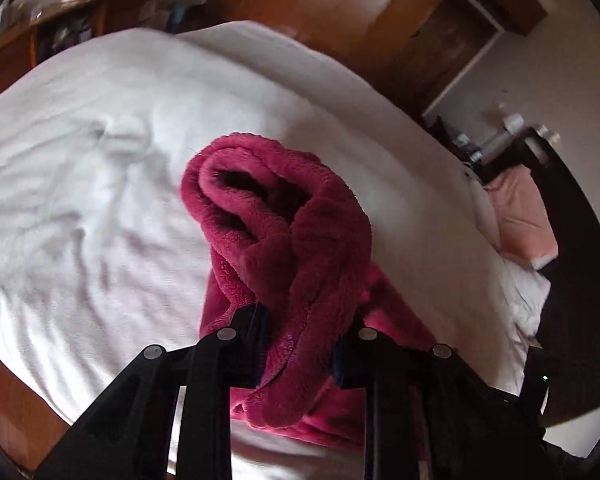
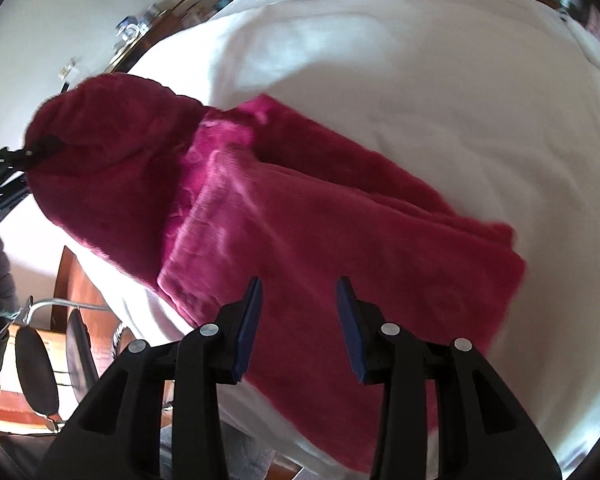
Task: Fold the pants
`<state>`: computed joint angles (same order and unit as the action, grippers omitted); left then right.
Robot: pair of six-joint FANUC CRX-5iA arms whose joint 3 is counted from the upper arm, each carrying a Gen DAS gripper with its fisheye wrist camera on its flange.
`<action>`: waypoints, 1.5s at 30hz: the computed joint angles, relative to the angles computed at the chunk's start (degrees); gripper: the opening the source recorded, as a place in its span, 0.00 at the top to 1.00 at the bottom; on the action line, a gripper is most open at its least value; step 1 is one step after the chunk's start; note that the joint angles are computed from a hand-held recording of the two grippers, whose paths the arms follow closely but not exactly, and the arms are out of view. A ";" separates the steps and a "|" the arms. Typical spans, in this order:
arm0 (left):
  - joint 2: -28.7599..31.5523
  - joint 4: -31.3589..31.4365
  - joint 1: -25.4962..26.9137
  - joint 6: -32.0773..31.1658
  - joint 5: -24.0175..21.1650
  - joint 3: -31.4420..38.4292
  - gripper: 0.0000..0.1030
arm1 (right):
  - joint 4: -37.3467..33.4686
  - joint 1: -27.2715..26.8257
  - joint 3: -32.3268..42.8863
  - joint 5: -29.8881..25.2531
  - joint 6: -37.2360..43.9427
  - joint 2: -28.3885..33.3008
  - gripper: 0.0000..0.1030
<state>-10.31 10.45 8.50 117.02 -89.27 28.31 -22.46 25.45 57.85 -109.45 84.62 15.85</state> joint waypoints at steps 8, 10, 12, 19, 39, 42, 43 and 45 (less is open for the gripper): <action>11.81 -10.02 -20.39 0.61 -4.80 18.61 0.78 | -3.26 -7.92 -5.08 1.24 2.01 -4.54 0.62; 15.95 -12.02 -25.18 -0.69 -7.25 24.48 0.78 | -4.16 -9.96 -6.00 1.30 2.51 -5.31 0.62; 19.32 -13.28 -28.66 -2.30 -8.98 28.64 0.78 | -5.14 -12.09 -6.96 1.28 2.47 -6.07 0.62; 30.31 -16.08 -38.40 -9.98 -15.47 41.03 0.78 | -7.25 -17.73 -8.05 1.00 1.05 -6.51 0.62; 31.84 -21.96 -50.73 -22.82 -14.98 28.50 0.77 | -16.53 -25.81 -0.53 -2.17 -2.05 -2.26 0.62; 33.26 -23.74 -52.22 -23.40 -14.76 28.81 0.76 | -21.65 -26.82 5.17 -4.10 -4.29 0.87 0.43; 33.03 -24.39 -52.55 -23.67 -14.56 28.26 0.76 | -23.54 -27.13 6.63 -4.56 -5.01 1.70 0.40; 32.98 -25.29 -53.03 -23.86 -14.49 28.06 0.75 | -27.03 -27.19 10.39 -6.17 -6.78 3.99 0.37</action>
<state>22.66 -14.84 -44.53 93.16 -103.76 56.37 -49.49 -1.73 68.24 -115.62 77.84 19.84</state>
